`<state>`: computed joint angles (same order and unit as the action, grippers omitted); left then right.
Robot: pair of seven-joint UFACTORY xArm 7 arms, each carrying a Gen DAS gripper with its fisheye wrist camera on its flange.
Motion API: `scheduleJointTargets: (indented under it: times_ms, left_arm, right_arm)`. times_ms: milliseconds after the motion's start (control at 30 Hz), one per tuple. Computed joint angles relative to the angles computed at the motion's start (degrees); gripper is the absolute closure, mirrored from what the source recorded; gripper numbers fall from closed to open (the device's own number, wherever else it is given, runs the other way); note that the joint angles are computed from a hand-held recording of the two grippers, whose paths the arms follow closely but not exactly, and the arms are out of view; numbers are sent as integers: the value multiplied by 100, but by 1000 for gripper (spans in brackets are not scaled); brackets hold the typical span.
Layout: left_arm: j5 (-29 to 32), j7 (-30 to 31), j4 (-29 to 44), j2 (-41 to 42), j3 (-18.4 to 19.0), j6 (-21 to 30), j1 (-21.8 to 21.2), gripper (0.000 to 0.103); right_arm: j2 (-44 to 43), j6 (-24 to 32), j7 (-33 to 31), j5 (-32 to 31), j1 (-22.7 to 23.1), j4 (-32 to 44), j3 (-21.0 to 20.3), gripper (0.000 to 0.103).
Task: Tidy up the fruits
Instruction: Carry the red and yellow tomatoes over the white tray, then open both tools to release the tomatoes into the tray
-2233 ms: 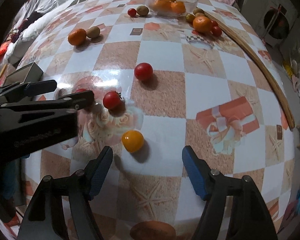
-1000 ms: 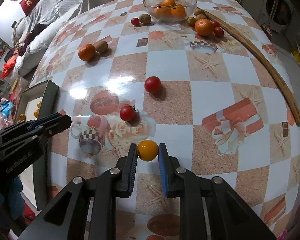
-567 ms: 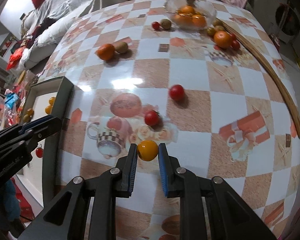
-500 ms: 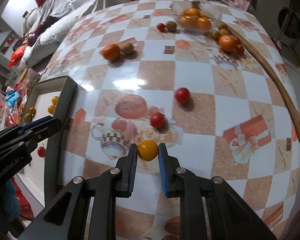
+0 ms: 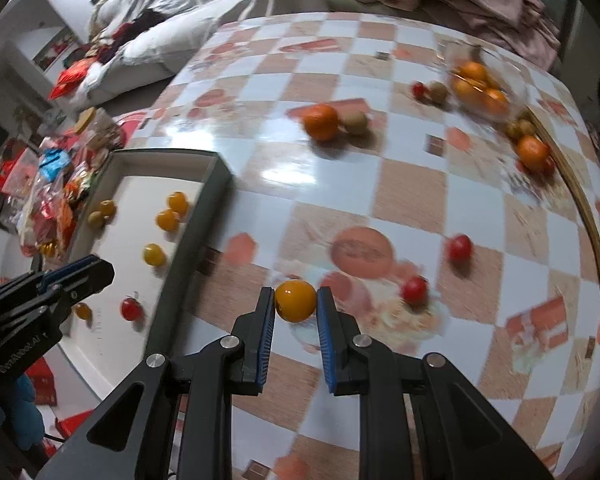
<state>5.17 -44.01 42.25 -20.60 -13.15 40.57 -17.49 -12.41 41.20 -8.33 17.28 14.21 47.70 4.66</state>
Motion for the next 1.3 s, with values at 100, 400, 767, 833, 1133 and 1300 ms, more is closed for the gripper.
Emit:
scheduleJointTargets:
  times_ms: [100,400,767,833,1133,1300]
  left_arm:
    - [16,-138,-273,-294,46,114,98,82]
    - [88,-311,-847,-747,94,250,345,82]
    - [252,-410,-1126,-576,49,122,449,82]
    - [299,-455,-1125,-535,41,109,464,82]
    - [365,-494,-1191,-470,63,61,445,82]
    - [423,-490,-1194,-457,56,47,441,82]
  right_arm:
    - [146,18,-83,94,112,161,65,80]
    - [811,85,-285,414,431,819,324,80]
    - [1947,157,-346,319,688,1832,693,80]
    - [2148,168,-350,221,744,2001,748,80]
    - [2742,163,-126,-451,964,2451,806,80]
    - [2872,150,-33,-707,1041,2536,819,80]
